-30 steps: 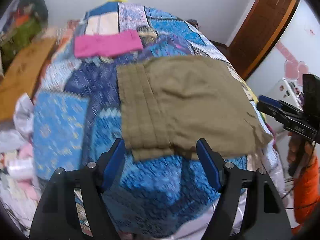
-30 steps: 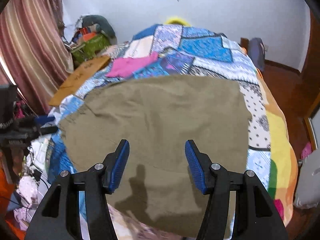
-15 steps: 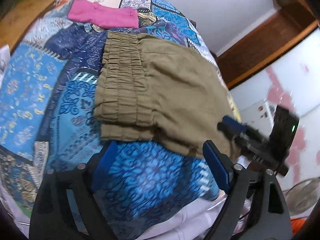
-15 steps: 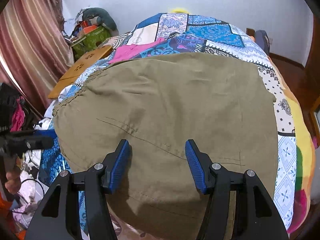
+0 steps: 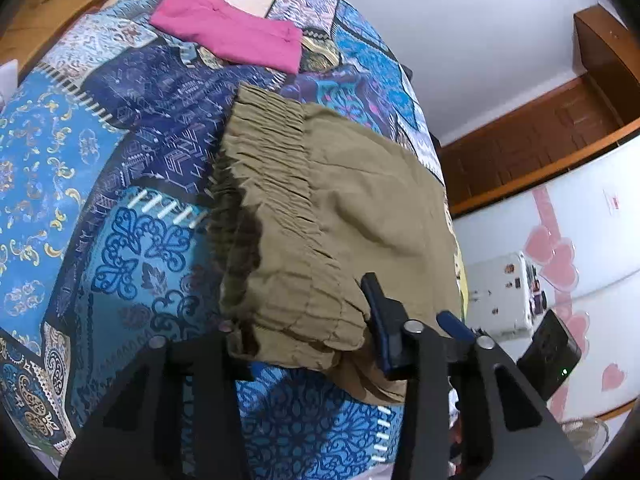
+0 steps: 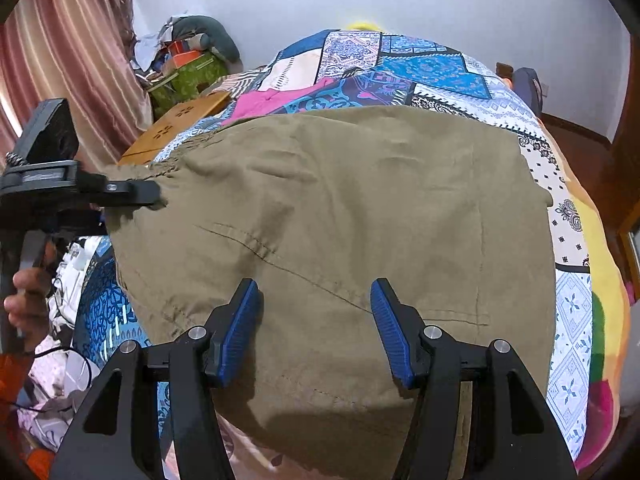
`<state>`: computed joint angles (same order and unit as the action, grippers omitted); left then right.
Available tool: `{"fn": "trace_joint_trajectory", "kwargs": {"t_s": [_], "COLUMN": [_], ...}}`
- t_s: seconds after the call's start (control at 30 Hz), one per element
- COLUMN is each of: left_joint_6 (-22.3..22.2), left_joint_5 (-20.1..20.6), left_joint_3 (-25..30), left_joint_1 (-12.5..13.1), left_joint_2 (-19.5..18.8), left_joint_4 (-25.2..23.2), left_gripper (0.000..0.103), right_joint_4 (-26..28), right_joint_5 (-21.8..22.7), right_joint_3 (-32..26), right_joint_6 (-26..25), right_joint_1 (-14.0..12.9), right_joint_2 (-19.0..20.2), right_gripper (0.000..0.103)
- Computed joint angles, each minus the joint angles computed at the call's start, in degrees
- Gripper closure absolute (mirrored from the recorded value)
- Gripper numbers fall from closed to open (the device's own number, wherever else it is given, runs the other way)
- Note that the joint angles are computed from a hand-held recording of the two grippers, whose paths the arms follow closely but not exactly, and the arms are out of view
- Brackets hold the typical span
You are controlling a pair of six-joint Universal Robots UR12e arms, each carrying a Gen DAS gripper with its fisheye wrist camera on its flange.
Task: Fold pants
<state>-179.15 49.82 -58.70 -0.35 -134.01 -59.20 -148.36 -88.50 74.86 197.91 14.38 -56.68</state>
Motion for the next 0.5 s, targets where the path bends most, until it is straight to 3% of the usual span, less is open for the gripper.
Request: {"fn": "trace_joint_trajectory", "kwargs": {"t_s": [0.17, 0.3, 0.5], "left_joint_6": [4.3, 7.8, 13.0], "left_joint_5": [10.1, 15.7, 21.8], "left_joint_3": [-3.9, -7.0, -10.7], "left_joint_1": [-1.8, -2.9, -3.8], "left_joint_2": [2.7, 4.6, 6.9], "left_joint_4": [9.7, 18.1, 28.2], "left_gripper": [0.07, 0.071, 0.072], "right_joint_4": [3.7, 2.1, 5.0], "right_joint_5": [1.0, 3.5, 3.8], "right_joint_3": [-1.7, -3.1, -8.1], "right_joint_6": [0.8, 3.1, 0.2], "right_joint_1": [-0.3, -0.7, 0.7], "right_joint_2": [0.2, 0.6, 3.5], "right_gripper": [0.048, 0.048, 0.048]}}
